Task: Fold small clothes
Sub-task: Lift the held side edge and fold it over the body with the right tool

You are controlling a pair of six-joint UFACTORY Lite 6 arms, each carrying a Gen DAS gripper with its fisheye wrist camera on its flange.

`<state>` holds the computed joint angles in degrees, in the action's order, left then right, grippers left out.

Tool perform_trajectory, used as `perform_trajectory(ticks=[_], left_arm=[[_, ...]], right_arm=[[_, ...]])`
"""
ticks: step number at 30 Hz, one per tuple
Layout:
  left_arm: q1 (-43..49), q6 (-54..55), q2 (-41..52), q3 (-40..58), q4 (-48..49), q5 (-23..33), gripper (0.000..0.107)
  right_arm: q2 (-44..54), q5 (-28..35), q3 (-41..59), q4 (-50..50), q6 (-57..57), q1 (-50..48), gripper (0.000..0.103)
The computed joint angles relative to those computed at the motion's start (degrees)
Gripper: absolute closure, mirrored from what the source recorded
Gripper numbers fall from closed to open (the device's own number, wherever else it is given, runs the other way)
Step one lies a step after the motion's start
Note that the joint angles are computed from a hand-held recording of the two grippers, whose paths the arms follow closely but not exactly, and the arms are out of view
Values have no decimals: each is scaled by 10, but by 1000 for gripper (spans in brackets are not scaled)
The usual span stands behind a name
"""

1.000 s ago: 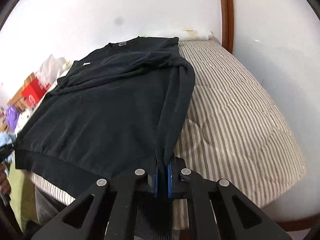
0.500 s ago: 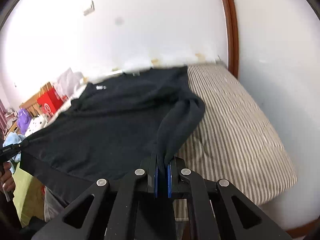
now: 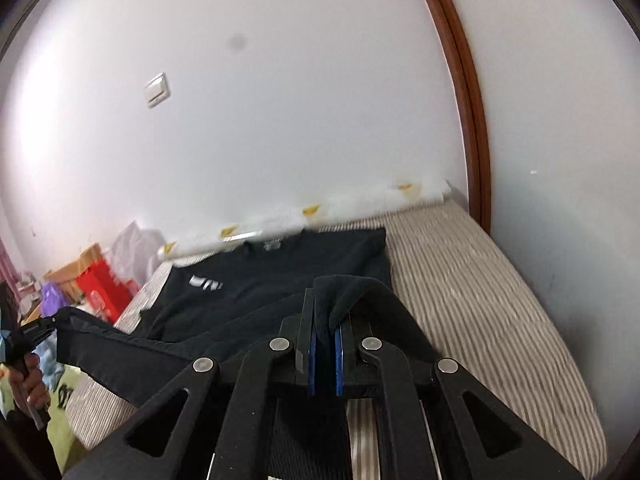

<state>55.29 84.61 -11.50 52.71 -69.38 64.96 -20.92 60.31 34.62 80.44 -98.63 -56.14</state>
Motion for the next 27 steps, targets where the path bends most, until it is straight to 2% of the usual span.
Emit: perform_trajectory(ticks=[5,7,11,16,18,22,27], left_arm=[[-156,-20,78,55,-61,-163,100],[-201,-27,120,85,-75,-211,100],[-266,-29,202,146,-96,-286,100],[-323,-19,284,208,-108,-365,100],[-340,-24,314,231,-103,-391,100],[-350,-25,361,260,-106,-408,99],[-360,-2,402,270,-130,-425,98]], right_arm=[[122,-127,97,92,15,139,96],[169,-167,130,122,18,180,96],[269,-238,197,213,-37,253,96],[397,-281,304,282,-71,309,96],[450,-301,358,290,-68,326,96],[543,-350,452,282,-47,354,96],[579,-373,475,336,-109,368,97]])
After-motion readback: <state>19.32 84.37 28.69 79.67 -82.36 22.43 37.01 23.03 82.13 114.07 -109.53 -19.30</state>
